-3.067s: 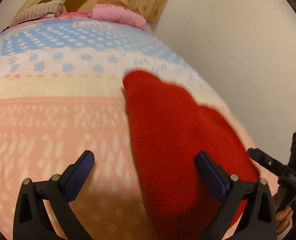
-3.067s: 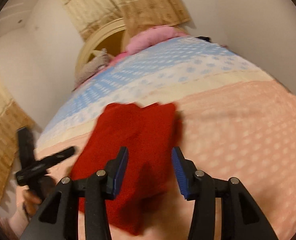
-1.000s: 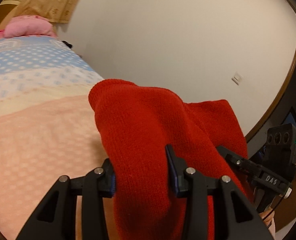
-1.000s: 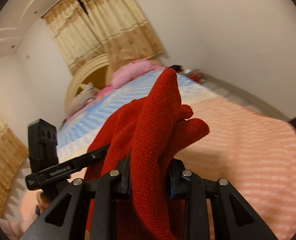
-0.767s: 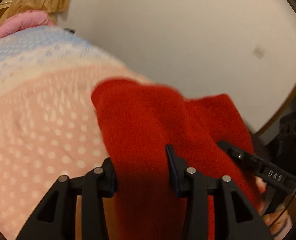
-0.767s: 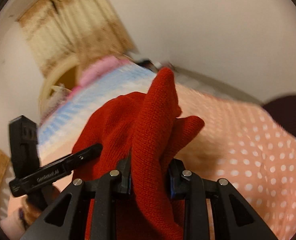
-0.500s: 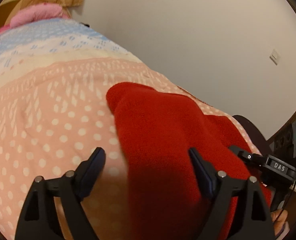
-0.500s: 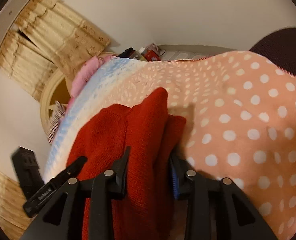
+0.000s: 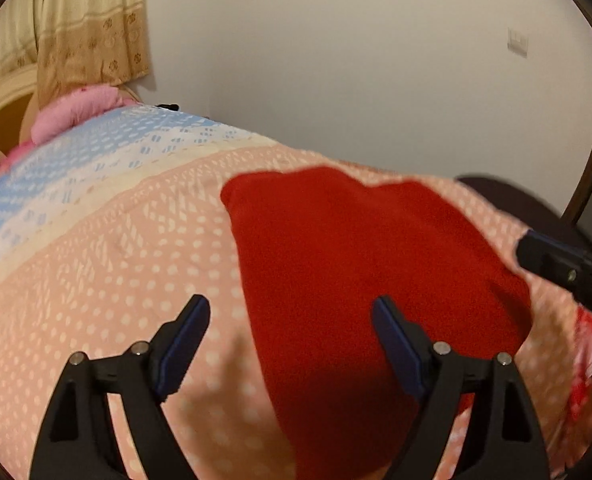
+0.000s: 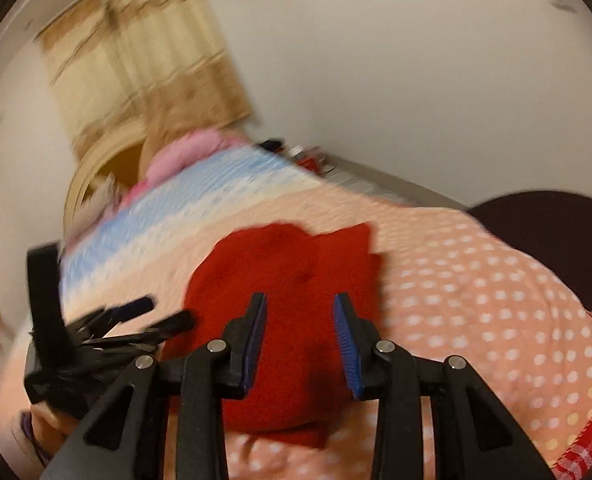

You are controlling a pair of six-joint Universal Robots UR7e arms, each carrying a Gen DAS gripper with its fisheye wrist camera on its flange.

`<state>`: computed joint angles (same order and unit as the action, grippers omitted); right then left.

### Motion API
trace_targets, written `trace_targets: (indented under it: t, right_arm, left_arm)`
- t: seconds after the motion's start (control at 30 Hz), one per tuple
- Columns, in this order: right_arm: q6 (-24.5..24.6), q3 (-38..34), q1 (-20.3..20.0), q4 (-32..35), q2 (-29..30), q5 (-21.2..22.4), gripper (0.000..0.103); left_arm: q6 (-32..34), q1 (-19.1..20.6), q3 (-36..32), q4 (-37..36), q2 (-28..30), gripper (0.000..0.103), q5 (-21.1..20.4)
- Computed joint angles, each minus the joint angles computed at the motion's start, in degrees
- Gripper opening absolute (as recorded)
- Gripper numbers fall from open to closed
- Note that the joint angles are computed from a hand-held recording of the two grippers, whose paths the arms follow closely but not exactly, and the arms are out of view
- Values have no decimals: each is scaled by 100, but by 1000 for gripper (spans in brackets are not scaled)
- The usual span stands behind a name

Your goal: Fold small clothes

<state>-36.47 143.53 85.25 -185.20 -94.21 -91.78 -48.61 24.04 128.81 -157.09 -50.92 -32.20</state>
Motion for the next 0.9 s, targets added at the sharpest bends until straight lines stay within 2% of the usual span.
trace_targets:
  t: [0.1, 0.17, 0.2, 0.27, 0.33, 0.47, 0.67, 0.7, 0.73, 0.8, 0.9]
  right_arm:
    - [-168, 208, 138, -238, 306, -482, 36]
    - [39, 189, 14, -69, 553, -725, 36]
    - [140, 139, -53, -64, 696, -699, 36]
    - [92, 256, -347, -234, 649, -271, 36]
    - [102, 310, -340, -293, 610, -312, 36]
    - [91, 429, -84, -466, 561, -801, 36]
    - [6, 851, 216, -384, -125, -1256, 37]
    - [32, 892, 274, -318, -257, -1314, 45]
    - [65, 950, 352, -316, -366, -1423, 58]
    - [128, 1064, 497, -268, -592, -1620, 71]
    - [188, 1182, 775, -80, -910, -1921, 71]
  left_arm:
    - [-226, -16, -16, 166, 69, 86, 54]
    - [-396, -18, -49, 379, 49, 86, -11]
    - [-485, -40, -32, 440, 22, 86, -41]
    - [-638, -111, -9, 620, -19, 86, -62]
    - [-717, -155, -21, 835, -39, 86, -59]
    - [-1054, -316, 55, 1286, -181, 86, -176]
    - [-1483, -551, 225, 1591, -430, 86, -575]
    - [-1551, -614, 246, 1672, -493, 86, -616]
    - [-1631, -690, 262, 1760, -542, 86, -648]
    - [-1793, -858, 303, 1963, -657, 86, -672]
    - [-2124, -1091, 316, 2426, -836, 90, -716]
